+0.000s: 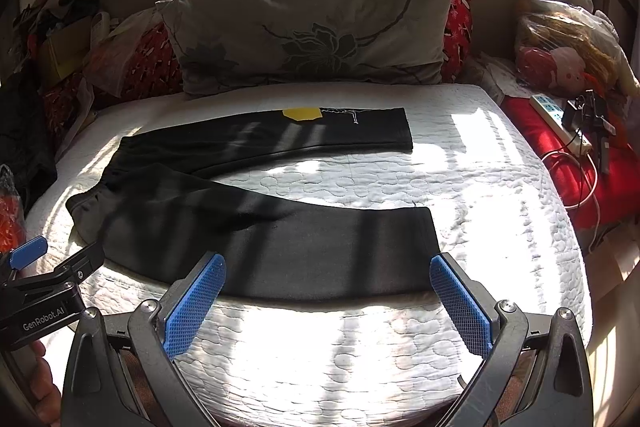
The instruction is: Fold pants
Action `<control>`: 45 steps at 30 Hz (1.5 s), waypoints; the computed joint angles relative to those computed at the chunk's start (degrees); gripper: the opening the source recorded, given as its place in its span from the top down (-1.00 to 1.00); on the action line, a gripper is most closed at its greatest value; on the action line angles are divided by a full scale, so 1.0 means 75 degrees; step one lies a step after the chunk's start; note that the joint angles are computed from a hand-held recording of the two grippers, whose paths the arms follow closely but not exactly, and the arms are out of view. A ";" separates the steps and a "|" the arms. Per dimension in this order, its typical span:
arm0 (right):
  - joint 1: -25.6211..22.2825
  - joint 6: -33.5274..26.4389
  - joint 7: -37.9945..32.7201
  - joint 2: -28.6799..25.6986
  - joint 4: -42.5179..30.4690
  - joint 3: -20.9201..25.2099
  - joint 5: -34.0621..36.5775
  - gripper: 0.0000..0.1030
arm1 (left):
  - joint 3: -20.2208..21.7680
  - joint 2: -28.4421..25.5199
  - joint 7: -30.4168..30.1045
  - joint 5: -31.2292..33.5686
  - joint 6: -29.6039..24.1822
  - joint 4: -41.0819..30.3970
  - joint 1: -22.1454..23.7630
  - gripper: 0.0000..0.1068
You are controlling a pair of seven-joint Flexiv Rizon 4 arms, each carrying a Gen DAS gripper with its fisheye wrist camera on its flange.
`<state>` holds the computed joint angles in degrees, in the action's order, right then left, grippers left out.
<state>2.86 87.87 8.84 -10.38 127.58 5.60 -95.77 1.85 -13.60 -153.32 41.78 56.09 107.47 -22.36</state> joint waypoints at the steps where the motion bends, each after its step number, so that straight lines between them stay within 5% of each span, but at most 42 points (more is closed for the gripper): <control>1: -0.0002 0.0001 0.0025 -0.0001 0.0001 0.0002 -0.0021 -1.00 | -0.0002 -0.0004 0.0010 -0.0025 0.0002 0.0001 0.0013 -0.93; 45: 0.0332 -0.0085 -0.0665 -0.0025 0.0196 -0.0165 0.0817 -1.00 | 0.0071 -0.0118 0.0098 -0.0274 0.0155 0.0074 0.0061 -0.93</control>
<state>5.35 87.23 3.85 -10.57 129.05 4.37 -89.64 2.38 -14.48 -152.59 39.73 57.25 108.02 -21.90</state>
